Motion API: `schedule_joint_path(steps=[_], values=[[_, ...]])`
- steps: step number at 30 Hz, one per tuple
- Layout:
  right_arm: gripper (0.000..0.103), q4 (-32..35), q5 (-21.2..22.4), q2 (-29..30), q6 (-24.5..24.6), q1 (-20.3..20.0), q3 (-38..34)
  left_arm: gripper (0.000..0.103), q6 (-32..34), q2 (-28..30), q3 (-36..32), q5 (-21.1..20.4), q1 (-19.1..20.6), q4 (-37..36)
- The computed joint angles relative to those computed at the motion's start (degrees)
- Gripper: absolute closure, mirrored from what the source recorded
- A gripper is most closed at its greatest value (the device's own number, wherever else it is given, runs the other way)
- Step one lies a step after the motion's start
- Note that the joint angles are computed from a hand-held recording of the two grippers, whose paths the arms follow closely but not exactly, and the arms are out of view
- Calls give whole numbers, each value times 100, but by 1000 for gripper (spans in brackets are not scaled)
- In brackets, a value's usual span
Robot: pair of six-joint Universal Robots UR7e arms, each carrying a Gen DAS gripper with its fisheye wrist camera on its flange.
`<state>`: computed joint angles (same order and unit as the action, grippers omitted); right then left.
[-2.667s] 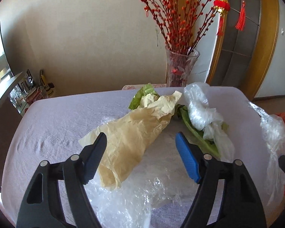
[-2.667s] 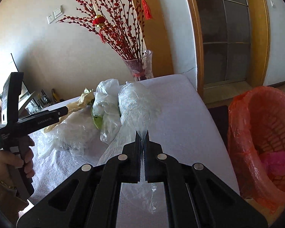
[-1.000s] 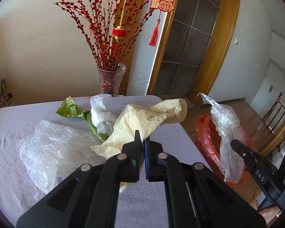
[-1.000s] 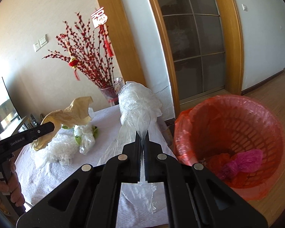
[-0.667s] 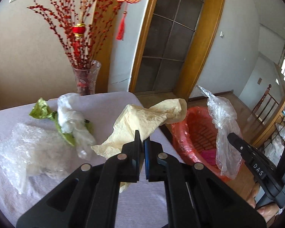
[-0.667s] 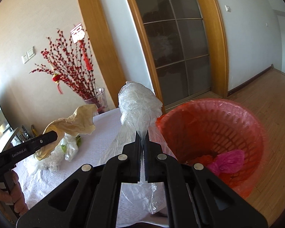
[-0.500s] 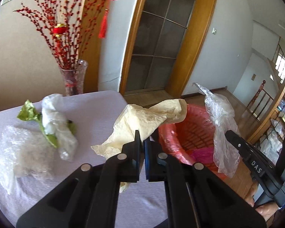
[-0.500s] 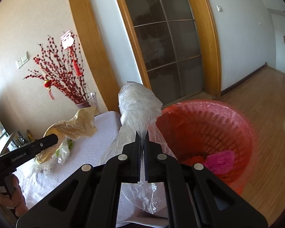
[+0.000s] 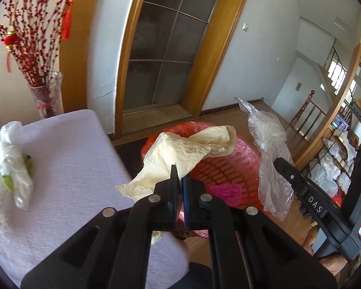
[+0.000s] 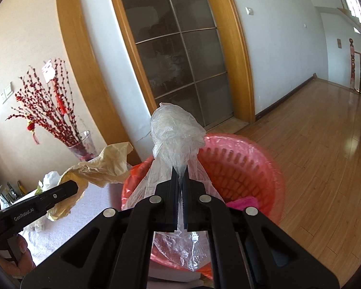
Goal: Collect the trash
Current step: 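Carry both bags over the red basket and open both tools to release them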
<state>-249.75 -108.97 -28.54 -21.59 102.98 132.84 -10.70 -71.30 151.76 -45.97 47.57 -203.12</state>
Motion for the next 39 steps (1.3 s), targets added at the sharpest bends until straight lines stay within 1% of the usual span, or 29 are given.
schedule_joint_path(steps=[6, 12, 14, 16, 17, 18, 20, 22, 24, 27, 30, 33, 36, 39], values=[[100, -41, -14, -157, -26, -209, 23, 97, 191, 630, -381, -419, 147, -265], [99, 90, 101, -298, -2, -450, 7, 97, 262, 1077, -720, -674, 274, -275], [92, 159, 170, -331, 46, -546, 2, 96, 265, 1208, -848, -785, 355, -193], [62, 188, 247, -362, 153, -646, 19, 87, 239, 1338, -967, -912, 464, -101], [58, 121, 337, -357, 204, -720, 58, 78, 234, 1367, -1003, -933, 504, -63], [56, 36, 376, -342, 229, -776, 90, 73, 240, 1402, -1010, -935, 529, -69], [56, -5, 328, -335, 211, -826, 109, 70, 258, 1477, -994, -920, 557, -87], [56, -92, 246, -294, 189, -856, 120, 67, 192, 1481, -915, -842, 554, -121], [56, -107, 188, -284, 187, -876, 133, 60, 173, 1449, -786, -709, 516, -233], [56, -133, 93, -225, 157, -839, 141, 50, 52, 1449, -510, -215, 301, -495], [56, -128, 4, -137, 66, -715, 80, 48, -58, 1393, -226, 225, 119, -664], [56, -158, 11, -67, -153, -594, 77, 45, -231, 1214, 48, 607, -20, -718], [56, -61, 26, -22, -283, -438, 46, 44, -405, 907, 367, 984, -136, -705], [55, 80, 19, 58, -306, -265, -24, 43, -702, 437, 697, 1419, -285, -394]])
